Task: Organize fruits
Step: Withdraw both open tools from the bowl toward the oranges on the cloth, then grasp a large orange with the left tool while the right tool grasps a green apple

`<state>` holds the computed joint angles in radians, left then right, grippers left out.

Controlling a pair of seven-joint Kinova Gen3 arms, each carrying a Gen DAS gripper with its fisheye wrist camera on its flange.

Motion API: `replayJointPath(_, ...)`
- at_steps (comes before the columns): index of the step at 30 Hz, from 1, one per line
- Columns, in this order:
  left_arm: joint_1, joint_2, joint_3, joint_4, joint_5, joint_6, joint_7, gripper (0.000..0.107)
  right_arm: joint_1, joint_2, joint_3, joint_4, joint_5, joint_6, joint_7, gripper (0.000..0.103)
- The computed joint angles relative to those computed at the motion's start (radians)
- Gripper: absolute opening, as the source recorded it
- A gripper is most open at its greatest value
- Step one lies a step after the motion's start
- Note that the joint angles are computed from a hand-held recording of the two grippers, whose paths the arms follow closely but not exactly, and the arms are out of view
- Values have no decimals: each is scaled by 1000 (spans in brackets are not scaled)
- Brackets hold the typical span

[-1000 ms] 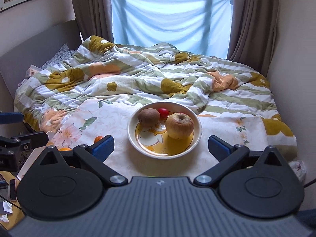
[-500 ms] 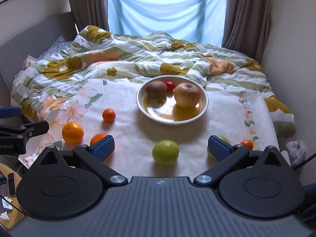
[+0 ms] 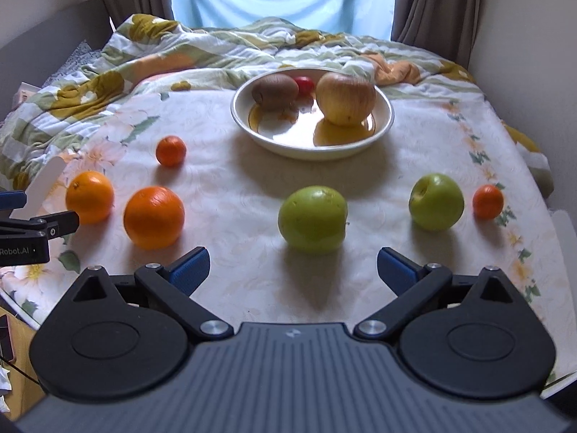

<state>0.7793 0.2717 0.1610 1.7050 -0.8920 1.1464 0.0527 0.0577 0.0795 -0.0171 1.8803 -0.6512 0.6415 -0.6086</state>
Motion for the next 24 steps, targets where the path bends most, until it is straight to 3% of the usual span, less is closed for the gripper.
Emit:
replayJointPath(4, -29, 8, -9, -2, 8, -47, -38, 93, -16, 25, -8, -2, 36, -20, -55, 103)
replayJointPath(12, -57, 29, -33, -16, 44, -111, -107, 65, -17, 73, -31, -41, 86, -31, -143, 103)
replayJointPath(24, -66, 7, -35, -7, 80, -126, -130, 64, -16, 120, -55, -97, 139, -29, -211, 99)
